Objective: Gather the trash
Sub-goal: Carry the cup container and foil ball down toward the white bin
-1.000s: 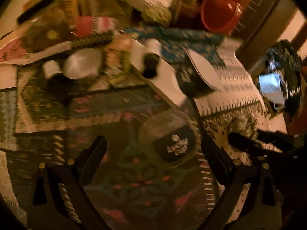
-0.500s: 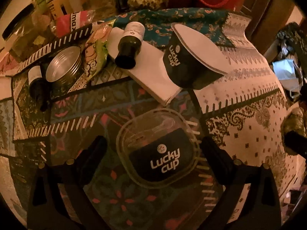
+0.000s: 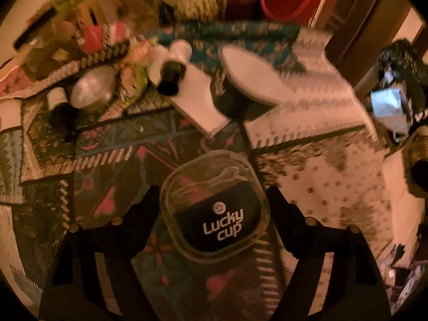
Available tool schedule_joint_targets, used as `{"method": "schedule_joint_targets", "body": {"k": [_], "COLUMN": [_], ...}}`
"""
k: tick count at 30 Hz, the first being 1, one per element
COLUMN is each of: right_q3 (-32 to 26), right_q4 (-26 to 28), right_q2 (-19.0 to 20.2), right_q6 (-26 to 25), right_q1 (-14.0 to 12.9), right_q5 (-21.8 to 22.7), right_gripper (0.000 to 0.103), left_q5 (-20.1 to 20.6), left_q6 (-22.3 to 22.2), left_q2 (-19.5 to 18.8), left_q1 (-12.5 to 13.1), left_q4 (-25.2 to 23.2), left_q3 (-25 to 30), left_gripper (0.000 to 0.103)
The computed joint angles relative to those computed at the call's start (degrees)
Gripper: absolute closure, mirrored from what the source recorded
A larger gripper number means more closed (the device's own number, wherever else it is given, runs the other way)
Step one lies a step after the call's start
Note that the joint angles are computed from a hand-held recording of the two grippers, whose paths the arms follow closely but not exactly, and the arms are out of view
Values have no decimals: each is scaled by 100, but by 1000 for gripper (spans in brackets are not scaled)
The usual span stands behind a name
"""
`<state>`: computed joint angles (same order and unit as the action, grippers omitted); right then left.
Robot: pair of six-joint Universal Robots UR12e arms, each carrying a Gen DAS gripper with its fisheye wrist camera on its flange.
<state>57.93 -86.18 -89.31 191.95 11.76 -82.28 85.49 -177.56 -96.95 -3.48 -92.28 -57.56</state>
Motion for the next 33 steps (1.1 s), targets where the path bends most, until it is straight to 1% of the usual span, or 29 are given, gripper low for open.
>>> {"method": "schedule_joint_targets", "body": {"k": [5,8,10,12,17,20,24,29,33], "right_q3": [34,65,85,84,60,88,172,196,196], "right_q4": [-218,-442,-605,-734,-793,-814,-832,-825,-866], "right_q2": [-136,-252,-319,-373,-470,-542,-650,-718,-772], "right_q6": [-428,-679,-797,-963,-1238,-1327,-1322,-1187,-980], "right_q1": [-115,-255,-313,-384,-484,-516,-536,-448,-335], "right_q5": [244,494,590,705,920,1007,1060,869,667], "right_gripper": [56,56,56,56,56,56,56,56,56], "left_q5": [82,308,480,713,853,968,1109,917,708], "left_q6": [-454,-829,-988,-1140,-1450,-1483,-1449,-1401,-1224], "left_q2": [223,401,495,569,740,812,868,961,1110], "left_q1": [-73,-177,-256,-360,-456,-531,-600,-536,-431], "left_q4": [465,957,1192,1306,1427,1488,1545,1680,1909], "left_q3": [77,77,74,103,91,60,4,-99,-226], "left_gripper": [27,28,28,29,30,31,31,32,32]}}
